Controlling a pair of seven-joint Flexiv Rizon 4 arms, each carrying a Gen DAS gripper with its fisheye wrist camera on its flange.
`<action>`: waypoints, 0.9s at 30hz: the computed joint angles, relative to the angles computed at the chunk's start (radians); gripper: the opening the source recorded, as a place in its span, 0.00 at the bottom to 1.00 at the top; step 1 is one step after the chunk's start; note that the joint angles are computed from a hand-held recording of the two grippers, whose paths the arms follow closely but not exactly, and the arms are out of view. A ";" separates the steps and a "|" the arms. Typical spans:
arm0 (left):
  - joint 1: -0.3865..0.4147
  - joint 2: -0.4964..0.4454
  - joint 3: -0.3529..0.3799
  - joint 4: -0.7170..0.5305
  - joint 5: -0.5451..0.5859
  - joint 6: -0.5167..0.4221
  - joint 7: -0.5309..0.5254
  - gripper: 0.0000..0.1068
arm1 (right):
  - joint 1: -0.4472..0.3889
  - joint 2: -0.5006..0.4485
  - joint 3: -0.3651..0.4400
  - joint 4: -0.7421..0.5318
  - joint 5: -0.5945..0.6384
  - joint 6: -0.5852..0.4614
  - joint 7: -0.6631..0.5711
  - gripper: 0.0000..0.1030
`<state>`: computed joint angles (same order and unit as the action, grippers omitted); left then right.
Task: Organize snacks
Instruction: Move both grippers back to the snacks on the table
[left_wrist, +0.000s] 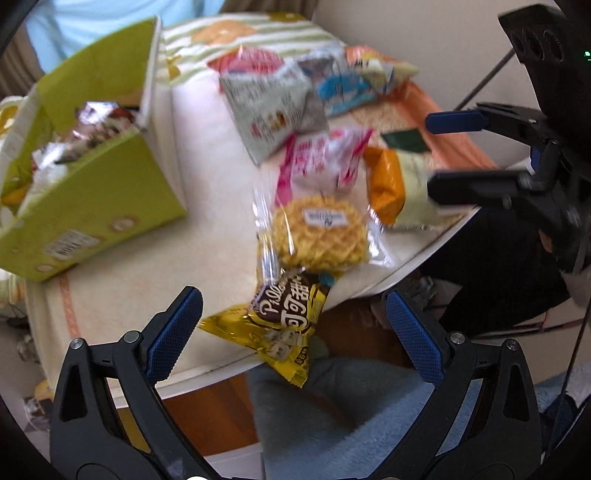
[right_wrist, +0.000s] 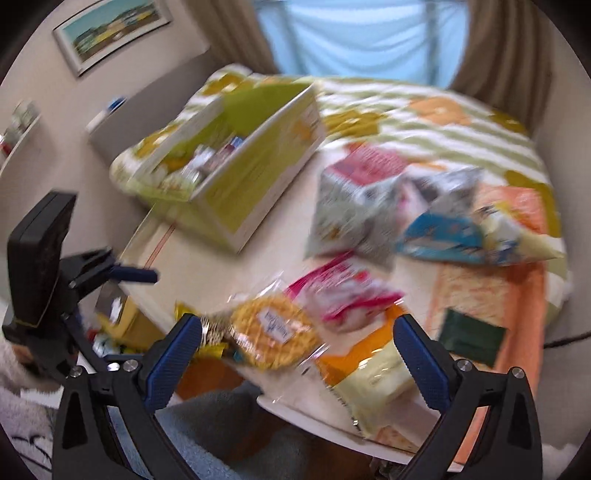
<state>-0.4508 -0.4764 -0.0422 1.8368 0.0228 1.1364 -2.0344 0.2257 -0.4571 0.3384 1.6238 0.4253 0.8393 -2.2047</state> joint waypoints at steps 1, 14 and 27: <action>0.008 -0.011 -0.010 -0.001 -0.008 0.000 0.013 0.93 | -0.003 -0.007 0.006 -0.002 0.000 -0.014 -0.020 1.00; 0.069 -0.122 -0.064 0.009 -0.096 0.072 0.205 0.72 | 0.003 -0.124 0.037 -0.077 0.014 -0.179 -0.265 1.00; 0.064 -0.111 -0.043 0.061 -0.169 0.089 0.223 0.50 | 0.063 -0.190 0.016 -0.147 -0.048 -0.243 -0.281 1.00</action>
<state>-0.3864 -0.5870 -0.0849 1.8973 -0.1463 1.2258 -1.8118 0.2883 -0.6472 0.3549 1.4768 0.3774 0.5964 -2.4857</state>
